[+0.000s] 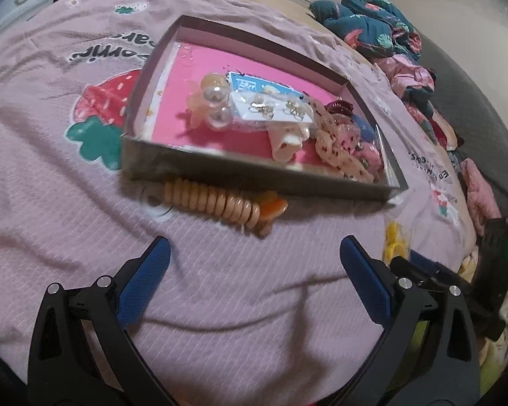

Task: Organize jewelry
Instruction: 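Grasp the bagged yellow bangles with the right gripper while the left grasps the orange coiled hair tie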

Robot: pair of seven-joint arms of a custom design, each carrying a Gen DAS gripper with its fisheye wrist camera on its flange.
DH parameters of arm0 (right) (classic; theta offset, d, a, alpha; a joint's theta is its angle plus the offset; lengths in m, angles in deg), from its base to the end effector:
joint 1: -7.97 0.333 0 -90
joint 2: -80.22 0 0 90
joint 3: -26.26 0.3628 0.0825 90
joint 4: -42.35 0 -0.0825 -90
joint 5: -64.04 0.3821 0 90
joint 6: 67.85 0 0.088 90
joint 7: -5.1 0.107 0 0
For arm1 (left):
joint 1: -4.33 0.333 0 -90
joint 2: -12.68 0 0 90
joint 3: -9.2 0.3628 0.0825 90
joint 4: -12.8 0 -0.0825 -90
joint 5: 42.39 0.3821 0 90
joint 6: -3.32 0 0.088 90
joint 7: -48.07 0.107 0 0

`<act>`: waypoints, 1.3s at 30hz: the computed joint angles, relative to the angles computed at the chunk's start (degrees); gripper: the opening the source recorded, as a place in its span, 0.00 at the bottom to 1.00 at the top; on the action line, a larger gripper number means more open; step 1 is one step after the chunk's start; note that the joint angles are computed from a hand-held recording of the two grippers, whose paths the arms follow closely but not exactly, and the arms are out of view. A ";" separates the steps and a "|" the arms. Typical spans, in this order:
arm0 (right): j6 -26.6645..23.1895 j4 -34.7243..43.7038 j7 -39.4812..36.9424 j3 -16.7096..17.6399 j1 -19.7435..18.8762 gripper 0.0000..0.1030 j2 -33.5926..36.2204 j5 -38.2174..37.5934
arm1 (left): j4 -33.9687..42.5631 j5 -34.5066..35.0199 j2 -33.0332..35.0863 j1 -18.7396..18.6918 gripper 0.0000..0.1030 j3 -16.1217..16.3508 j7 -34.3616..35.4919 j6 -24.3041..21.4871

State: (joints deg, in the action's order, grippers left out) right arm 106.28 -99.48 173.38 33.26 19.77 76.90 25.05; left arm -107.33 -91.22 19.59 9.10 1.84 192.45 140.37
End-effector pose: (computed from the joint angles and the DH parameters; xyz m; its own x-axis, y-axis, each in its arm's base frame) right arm 0.4552 0.2064 0.4208 -0.2602 -0.9051 -0.3362 -0.7645 0.4058 -0.5008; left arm 0.5864 -0.0309 0.4318 -0.4505 -0.8063 0.3833 -0.8439 0.2445 -0.4775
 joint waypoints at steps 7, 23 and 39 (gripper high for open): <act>1.73 1.78 3.14 -0.55 -0.12 0.52 1.31 -9.28 | 1.41 0.54 2.13 -1.18 0.91 -1.00 -3.92 3.94; 0.31 3.78 7.03 -0.87 1.87 0.46 0.69 -18.53 | 1.20 3.77 2.89 0.52 0.48 -2.11 -4.52 7.22; -0.62 4.24 8.39 0.62 1.32 0.46 -0.76 -20.59 | 1.70 -1.57 0.70 4.46 0.47 1.75 -0.64 -5.67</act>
